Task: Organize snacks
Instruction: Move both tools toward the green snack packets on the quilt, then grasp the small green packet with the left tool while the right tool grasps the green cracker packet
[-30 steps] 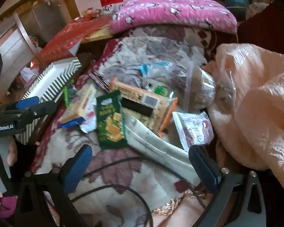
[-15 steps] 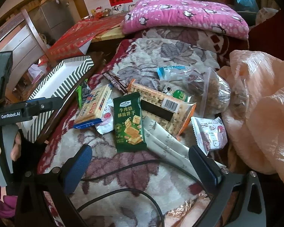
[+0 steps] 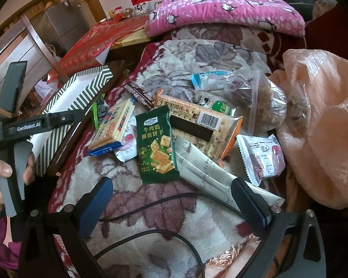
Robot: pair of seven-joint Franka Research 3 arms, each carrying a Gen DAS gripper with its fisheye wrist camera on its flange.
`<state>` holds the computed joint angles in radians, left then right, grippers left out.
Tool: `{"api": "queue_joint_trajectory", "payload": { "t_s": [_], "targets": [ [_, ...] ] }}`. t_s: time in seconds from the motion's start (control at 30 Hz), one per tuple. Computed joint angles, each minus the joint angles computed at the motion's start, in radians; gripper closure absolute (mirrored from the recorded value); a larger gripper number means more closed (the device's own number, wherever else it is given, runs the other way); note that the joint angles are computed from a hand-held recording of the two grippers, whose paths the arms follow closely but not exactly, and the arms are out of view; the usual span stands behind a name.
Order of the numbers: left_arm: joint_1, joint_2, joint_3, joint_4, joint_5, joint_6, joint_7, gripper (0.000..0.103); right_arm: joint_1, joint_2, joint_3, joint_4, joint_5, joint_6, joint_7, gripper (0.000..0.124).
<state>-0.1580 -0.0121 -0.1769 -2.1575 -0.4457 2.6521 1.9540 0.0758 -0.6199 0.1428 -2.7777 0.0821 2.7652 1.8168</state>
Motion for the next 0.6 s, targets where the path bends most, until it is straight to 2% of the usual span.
{"api": "queue_joint_trajectory", "payload": {
  "t_s": [0.1, 0.17, 0.23, 0.33, 0.6],
  "targets": [
    [0.000, 0.021, -0.005, 0.014, 0.013, 0.002, 0.000, 0.001, 0.002, 0.010, 0.003, 0.006, -0.005, -0.006, -0.003, 0.021],
    [0.002, 0.032, -0.010, 0.021, 0.020, 0.004, 0.009, 0.006, 0.005, 0.016, 0.003, 0.009, -0.008, -0.004, -0.007, 0.021],
    [0.004, 0.048, -0.015, 0.037, 0.038, -0.008, 0.019, 0.027, 0.005, 0.025, 0.002, 0.016, -0.009, -0.006, -0.007, 0.021],
    [0.009, 0.082, -0.022, 0.065, 0.081, -0.026, 0.012, 0.040, 0.011, 0.037, -0.004, 0.022, -0.004, -0.001, -0.011, 0.021],
    [0.035, 0.133, -0.046, 0.110, 0.097, -0.032, -0.003, 0.041, 0.006, 0.089, 0.000, 0.050, -0.017, 0.032, -0.022, 0.021]
  ]
}}
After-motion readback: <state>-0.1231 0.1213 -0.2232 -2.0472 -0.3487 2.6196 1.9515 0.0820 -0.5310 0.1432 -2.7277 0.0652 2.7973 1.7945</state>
